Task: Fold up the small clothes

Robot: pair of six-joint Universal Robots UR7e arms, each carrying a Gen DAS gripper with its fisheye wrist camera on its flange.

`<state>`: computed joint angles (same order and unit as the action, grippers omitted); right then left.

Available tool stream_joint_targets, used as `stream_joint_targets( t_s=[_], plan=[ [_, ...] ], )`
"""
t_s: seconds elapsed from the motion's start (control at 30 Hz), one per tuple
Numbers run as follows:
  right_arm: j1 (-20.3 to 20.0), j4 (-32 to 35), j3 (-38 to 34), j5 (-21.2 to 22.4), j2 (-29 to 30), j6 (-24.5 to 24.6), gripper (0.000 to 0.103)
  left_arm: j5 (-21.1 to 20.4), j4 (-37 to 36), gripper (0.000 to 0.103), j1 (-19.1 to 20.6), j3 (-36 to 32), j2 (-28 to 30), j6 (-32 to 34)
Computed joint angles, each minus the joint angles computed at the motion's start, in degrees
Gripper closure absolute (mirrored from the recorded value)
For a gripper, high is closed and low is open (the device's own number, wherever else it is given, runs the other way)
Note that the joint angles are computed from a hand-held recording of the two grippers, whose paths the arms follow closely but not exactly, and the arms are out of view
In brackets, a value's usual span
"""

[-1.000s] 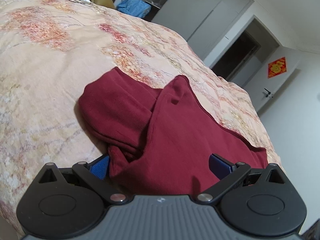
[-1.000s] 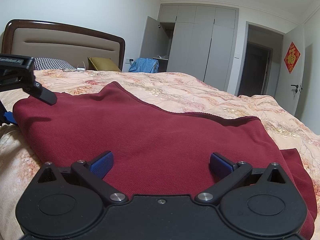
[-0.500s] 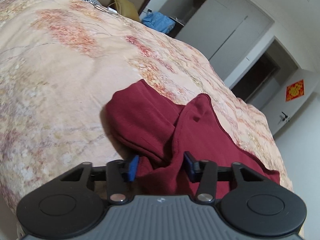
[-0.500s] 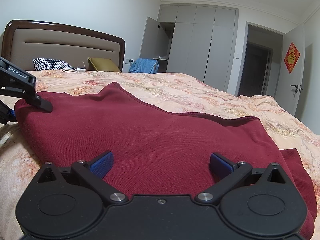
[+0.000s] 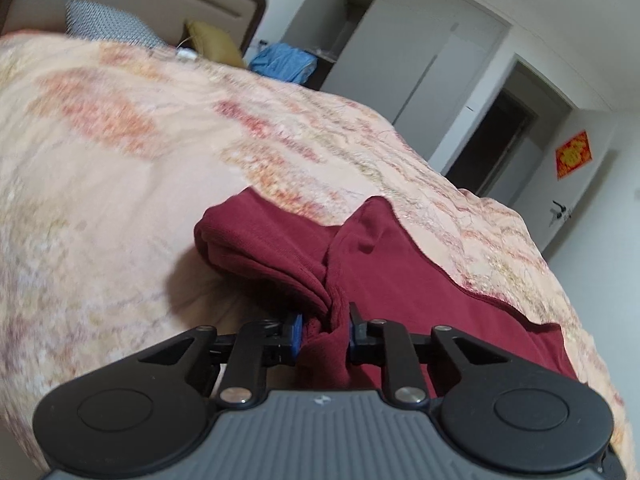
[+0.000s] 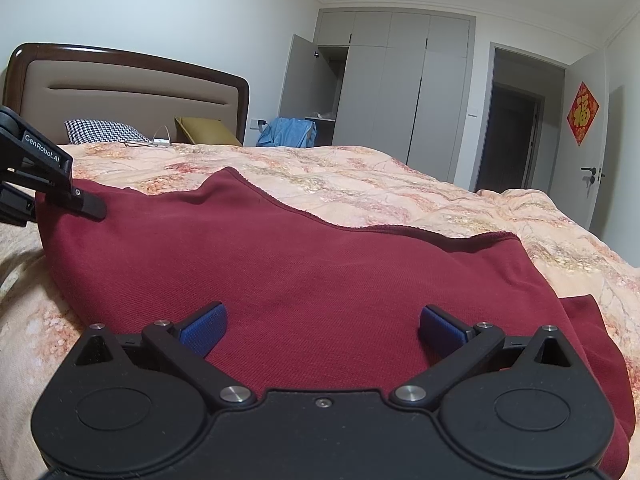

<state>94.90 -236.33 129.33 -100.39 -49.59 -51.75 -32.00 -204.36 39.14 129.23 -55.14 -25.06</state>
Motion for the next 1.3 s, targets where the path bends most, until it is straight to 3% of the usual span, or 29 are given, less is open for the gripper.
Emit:
stream_joint_targets(
  t_s=[0.13,0.2,0.4,0.53,0.77,0.87,0.97,1.07,1.13,1.23,1.3],
  plan=[
    [1.3,9.7,1.0,-4.3,-5.8,7.8,0.000,0.2,-0.9,0.081,-1.2,-2.3,1.0,8.4],
    [1.9,9.7,3.1,-6.1,-8.4,9.3,0.000,-0.4,-2.6,0.082,-2.1,-4.2,2.1,15.6],
    [2.3,2.2,12.1,-10.3,-15.1,3.7,0.000,-7.0,-5.0,0.083,-5.0,-11.4,6.7,34.4],
    [1.2,-1.8,16.8,-13.3,-18.8,2.4,0.000,-14.7,-0.1,0.084,-6.6,-16.0,10.1,39.5],
    [-2.2,-4.5,21.5,-17.5,-23.3,2.1,0.000,-27.0,12.2,0.084,-7.7,-21.1,16.3,37.8],
    [-3.5,-4.8,22.6,-18.3,-24.7,2.8,0.000,-27.6,17.9,0.083,-8.0,-21.9,18.1,36.1],
    [-5.1,-5.0,23.6,-17.7,-25.8,3.3,0.000,-27.1,18.9,0.080,-8.4,-20.5,18.5,35.2],
    [-6.0,-4.2,23.9,-18.1,-26.5,3.8,0.000,-30.1,18.2,0.063,-7.5,-19.1,17.4,32.6],
    [-6.6,-4.1,24.0,-18.4,-26.7,4.2,0.000,-32.4,17.7,0.045,-6.7,-18.1,16.1,31.6],
    [-7.0,-4.7,24.5,-18.6,-27.1,5.3,0.001,-33.0,16.6,0.031,-6.7,-16.6,14.6,30.0],
    [-7.3,-5.2,24.8,-18.4,-27.4,6.6,0.001,-32.6,16.7,0.027,-6.9,-15.0,12.8,25.5]
  ],
)
